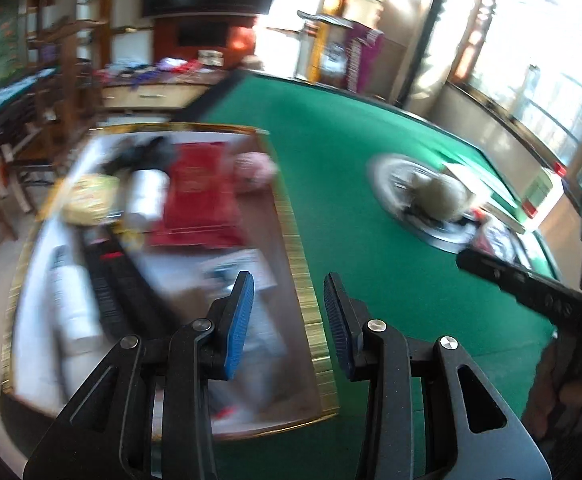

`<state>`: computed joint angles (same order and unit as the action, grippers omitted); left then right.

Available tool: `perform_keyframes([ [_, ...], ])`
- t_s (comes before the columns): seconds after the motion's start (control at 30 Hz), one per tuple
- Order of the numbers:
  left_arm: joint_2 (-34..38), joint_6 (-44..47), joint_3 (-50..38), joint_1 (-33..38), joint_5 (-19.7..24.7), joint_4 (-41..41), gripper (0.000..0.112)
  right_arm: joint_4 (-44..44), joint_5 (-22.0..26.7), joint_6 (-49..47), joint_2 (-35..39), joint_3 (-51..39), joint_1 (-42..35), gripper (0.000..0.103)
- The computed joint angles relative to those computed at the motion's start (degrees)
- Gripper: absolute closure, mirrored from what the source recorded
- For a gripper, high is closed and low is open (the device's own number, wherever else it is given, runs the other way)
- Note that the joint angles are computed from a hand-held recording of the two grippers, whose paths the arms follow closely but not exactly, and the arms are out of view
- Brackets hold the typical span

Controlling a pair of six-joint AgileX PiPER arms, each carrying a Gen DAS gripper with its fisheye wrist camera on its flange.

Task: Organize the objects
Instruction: 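Move both tools back toward the pile on the green table, then grasp the white fluffy ball with the left tool while the right grasps a white medicine box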

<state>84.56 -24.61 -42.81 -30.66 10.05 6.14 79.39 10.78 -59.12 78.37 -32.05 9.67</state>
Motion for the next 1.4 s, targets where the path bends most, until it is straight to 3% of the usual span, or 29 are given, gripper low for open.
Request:
perform_keyframes([
  [0.07,5.52,9.52,-7.94,-3.96,3.42,-11.46,0.077,-1.15,4.61,-2.18,-3.29,1.97,-10.42,0.089],
  [0.17,14.34,24.21,-21.6,-6.04,10.69,-28.65,0.061,4.36,13.05,-11.73,-5.67,4.5,-27.19,0.089],
  [0.23,21.77,27.79,-32.48,-7.07,16.13,-33.28,0.056,9.88,18.46,-18.76,-5.17,6.23,-35.85,0.083],
  [0.3,28.33,22.27,-42.83,-8.49,20.52,-28.75,0.056,9.22,21.91,-18.19,-3.81,6.05,-41.73,0.075],
  [0.43,40.8,10.26,-63.57,-11.44,29.72,-17.86,0.056,7.96,29.06,-17.43,-3.58,5.77,-49.07,0.075],
  [0.6,50.6,2.65,-79.68,-11.64,37.45,-12.26,0.056,6.77,35.24,-17.09,-2.83,5.24,-55.29,0.074],
  [0.67,53.95,1.26,-84.82,-11.69,39.7,-11.4,0.056,6.64,36.13,-16.73,-3.02,5.1,-57.06,0.074],
  [0.77,60.52,-0.76,-95.3,-12.76,45.06,-8.49,0.047,7.55,34.44,-16.08,-3.7,4.93,-58.86,0.074],
  [0.8,61.53,-1.35,-96.48,-13.03,45.48,-7.47,0.047,7.98,33.8,-16.35,-3.26,4.66,-59.44,0.07],
  [0.87,60.42,1.09,-91.96,-12.6,41.44,-9.66,0.049,8.77,31.35,-16.29,-2.5,4.16,-60.8,0.061],
  [0.97,52.74,1.36,-76.16,-13.04,30.93,-7.84,0.054,9.0,25.29,-15.29,-0.78,2.56,-60.83,0.051],
  [1.17,35.36,10.92,-44.51,-11.99,13.1,-14.86,0.054,1.71,11.32,-9.12,4.62,-1.04,-52.77,0.049],
  [1.27,30.41,14.78,-34.71,-11.28,7.35,-16.63,0.054,-1.95,5.31,-6.27,5.14,-1.1,-48.88,0.049],
  [1.4,29.39,25.29,-29.8,-9.8,3.26,-24.98,0.054,-3.32,-3.38,-4.91,6.24,-0.89,-45.26,0.049],
])
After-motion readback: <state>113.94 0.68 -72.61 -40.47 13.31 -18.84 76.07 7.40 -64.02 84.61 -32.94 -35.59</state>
